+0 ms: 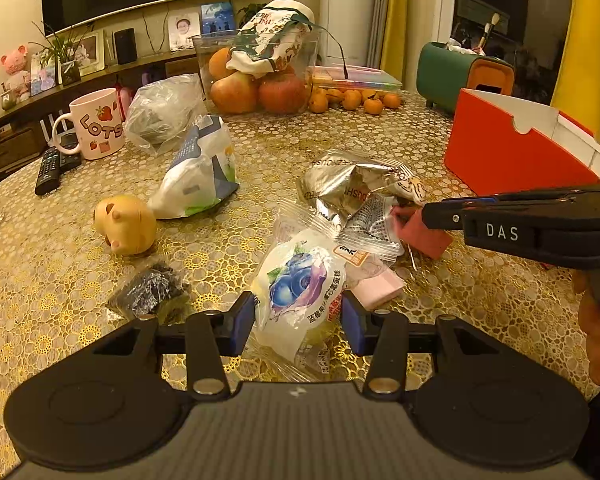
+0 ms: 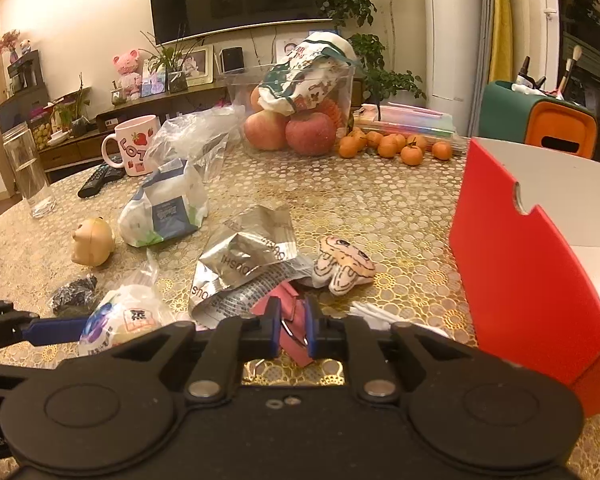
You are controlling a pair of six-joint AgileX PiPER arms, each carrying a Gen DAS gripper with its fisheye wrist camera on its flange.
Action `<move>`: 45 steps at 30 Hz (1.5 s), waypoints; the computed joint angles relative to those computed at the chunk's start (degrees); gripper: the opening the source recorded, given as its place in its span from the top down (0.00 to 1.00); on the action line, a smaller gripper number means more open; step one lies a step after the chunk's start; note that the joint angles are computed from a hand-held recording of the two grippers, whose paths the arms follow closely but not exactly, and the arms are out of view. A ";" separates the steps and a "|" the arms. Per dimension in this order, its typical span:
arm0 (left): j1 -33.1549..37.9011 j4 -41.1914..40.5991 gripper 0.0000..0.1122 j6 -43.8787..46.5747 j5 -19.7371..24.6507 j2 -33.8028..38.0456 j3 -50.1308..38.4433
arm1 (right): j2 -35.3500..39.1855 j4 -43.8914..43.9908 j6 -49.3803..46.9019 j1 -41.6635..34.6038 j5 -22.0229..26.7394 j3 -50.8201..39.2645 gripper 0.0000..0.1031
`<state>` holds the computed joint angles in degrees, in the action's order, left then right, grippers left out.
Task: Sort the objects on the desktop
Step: 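Grasp the pink binder clip with the right gripper while the left grasps the detergent bag, then carry the binder clip and detergent bag with both grippers over the red box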
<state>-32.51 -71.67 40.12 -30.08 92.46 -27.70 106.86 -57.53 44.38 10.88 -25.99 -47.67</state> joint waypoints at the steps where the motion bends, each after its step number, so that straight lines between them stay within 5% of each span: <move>1: -0.16 -0.19 0.60 0.13 -0.12 0.17 -0.08 | 0.03 -1.30 0.91 -0.20 -0.22 -0.08 0.89; 6: -0.21 -0.32 0.60 -0.41 -0.15 0.09 -0.01 | 0.74 -3.91 1.30 -0.20 -0.10 -1.09 0.84; 9: -0.04 0.01 0.60 -0.77 0.03 -0.03 0.07 | 1.68 -7.13 4.28 0.63 2.09 -2.74 0.69; 13: 0.00 0.04 0.60 -0.79 0.10 -0.05 0.05 | 2.27 -3.03 2.15 1.22 2.87 -2.49 0.26; 14: -0.04 -0.03 0.60 -0.74 0.03 0.00 0.04 | 2.34 -3.49 3.22 0.84 2.07 -2.29 0.25; 21: -0.30 0.73 0.60 -1.53 -0.46 0.34 0.01 | 3.21 -4.23 8.32 2.45 4.72 -3.27 0.29; 29: -0.47 1.47 0.60 -1.97 -0.88 0.53 0.15 | 4.02 -10.56 18.17 3.36 7.44 -4.99 0.52; 45: -5.17 -11.02 0.61 8.21 -1.37 -2.16 -1.38 | -3.57 -14.24 18.47 0.20 5.85 1.58 0.53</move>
